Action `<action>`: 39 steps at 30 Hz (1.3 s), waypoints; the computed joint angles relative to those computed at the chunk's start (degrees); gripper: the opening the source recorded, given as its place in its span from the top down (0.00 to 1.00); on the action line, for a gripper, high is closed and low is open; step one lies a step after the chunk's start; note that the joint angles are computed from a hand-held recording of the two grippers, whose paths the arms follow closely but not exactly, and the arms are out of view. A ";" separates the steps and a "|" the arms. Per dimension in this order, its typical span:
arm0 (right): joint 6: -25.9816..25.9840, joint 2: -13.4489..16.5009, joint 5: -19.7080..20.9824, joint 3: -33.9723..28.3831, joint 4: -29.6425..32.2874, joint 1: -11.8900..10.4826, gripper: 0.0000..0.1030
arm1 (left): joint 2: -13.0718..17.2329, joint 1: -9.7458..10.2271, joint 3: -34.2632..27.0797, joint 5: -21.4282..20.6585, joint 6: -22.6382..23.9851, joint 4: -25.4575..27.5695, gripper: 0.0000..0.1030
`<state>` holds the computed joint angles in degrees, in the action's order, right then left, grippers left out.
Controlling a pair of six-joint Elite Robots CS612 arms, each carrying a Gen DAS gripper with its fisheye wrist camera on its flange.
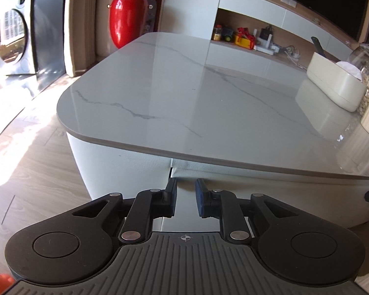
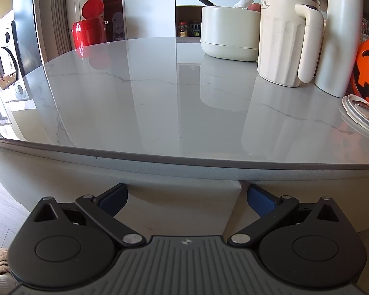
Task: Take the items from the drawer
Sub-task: 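Move both tools toward the island's drawer front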
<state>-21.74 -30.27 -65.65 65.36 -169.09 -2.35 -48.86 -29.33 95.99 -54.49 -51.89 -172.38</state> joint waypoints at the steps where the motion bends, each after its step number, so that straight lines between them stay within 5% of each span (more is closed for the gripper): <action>1: 0.00 0.02 0.01 0.00 -0.03 0.01 0.00 | -0.06 -0.02 0.24 0.00 -0.58 -0.48 0.82; 15: -0.04 -0.01 0.01 0.07 -0.08 -0.01 0.00 | -0.43 0.28 1.57 -0.46 -2.84 -3.97 0.83; 18: -0.50 0.02 -0.05 0.11 -0.17 0.05 0.00 | -0.01 0.97 1.72 -6.11 -0.88 -7.88 0.60; 20: -0.67 0.07 0.10 -0.09 0.11 0.01 0.00 | 0.54 1.03 1.09 -9.48 1.85 -9.03 0.61; 23: -0.68 0.24 0.20 -0.45 0.32 0.00 0.00 | 0.99 0.48 0.02 -8.29 5.39 -7.98 0.61; 33: -1.15 0.35 -0.29 -0.70 0.16 0.10 0.00 | 0.15 -0.44 1.28 -0.76 2.97 -6.08 0.61; 39: -1.29 0.42 -0.56 -0.79 0.18 0.16 0.00 | -0.16 0.15 1.47 -2.07 3.15 -8.07 0.61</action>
<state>-23.03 -29.85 -66.21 64.56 -168.91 -2.19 -49.01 -29.18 97.46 -56.56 -48.74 -180.46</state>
